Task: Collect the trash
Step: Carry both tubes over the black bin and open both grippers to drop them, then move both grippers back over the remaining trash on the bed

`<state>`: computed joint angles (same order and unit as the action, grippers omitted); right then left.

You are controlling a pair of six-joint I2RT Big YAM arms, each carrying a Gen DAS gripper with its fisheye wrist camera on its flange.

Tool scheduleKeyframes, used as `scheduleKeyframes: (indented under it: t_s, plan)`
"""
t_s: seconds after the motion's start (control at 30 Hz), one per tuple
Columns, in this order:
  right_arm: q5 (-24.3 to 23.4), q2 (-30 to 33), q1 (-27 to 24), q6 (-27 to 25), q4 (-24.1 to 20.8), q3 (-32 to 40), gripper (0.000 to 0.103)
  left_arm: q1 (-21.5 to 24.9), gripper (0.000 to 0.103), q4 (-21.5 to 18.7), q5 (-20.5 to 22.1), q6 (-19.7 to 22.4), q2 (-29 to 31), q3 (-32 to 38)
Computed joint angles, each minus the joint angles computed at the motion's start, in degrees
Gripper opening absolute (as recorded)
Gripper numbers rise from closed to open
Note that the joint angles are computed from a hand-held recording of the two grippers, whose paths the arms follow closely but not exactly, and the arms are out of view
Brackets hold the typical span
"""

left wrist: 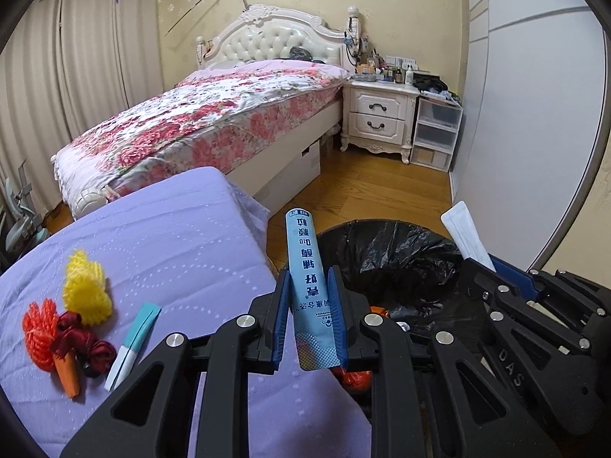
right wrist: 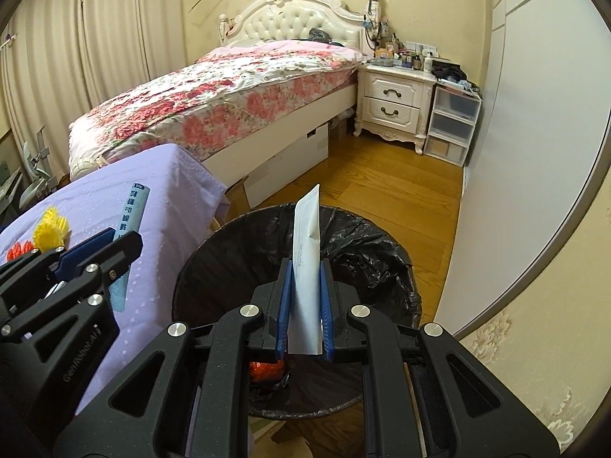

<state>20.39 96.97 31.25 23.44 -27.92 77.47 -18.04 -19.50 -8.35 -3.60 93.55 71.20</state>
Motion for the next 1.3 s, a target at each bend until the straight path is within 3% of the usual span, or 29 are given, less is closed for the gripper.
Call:
scheduleKeyframes:
  t_s: [0.33, 0.37, 0.4, 0.47, 0.63, 0.77, 1.0, 1.3]
  plan:
    - [-1.02, 1.85, -1.23, 1.34, -0.81, 1.07, 0.016, 0.21, 0.026, -3.79, -1.03, -0.33, 4.59, 4.21]
    - [-0.87, 1.93, -1.22, 1.25, -0.70, 1.07, 0.020, 0.27, 0.033, -3.94, -0.96, -0.39, 4.68, 4.28]
    - [-0.77, 1.99, -1.22, 1.22, -0.66, 1.10, 0.030, 0.42, 0.042, -3.91, -0.95, -0.36, 4.84, 4.42]
    - [-0.21, 2.01, -1.21, 1.24, -0.34, 1.03, 0.039, 0.58, 0.046, -3.33, -0.91, -0.52, 4.74, 4.06]
    - [0.73, 1.74, -1.19, 1.57, -0.39, 0.77, 0.043, 0.97, 0.060, -3.01, -0.20, -1.49, 4.30, 3.56]
    - [1.58, 1.28, -1.14, 2.14, -0.22, 0.34, 0.053, 1.13, 0.070, -2.41, -0.03, -2.01, 3.55, 2.85]
    - [1.84, 0.80, -0.80, 2.55, -0.63, -0.11, 0.062, 1.99, 0.073, -1.85, -1.25, -2.91, 1.12, 0.44]
    - [-0.17, 0.79, 2.12, 3.13, -1.00, 0.19, 0.063, 5.31, 0.073, -2.02, -2.68, -4.25, -3.79, -5.17]
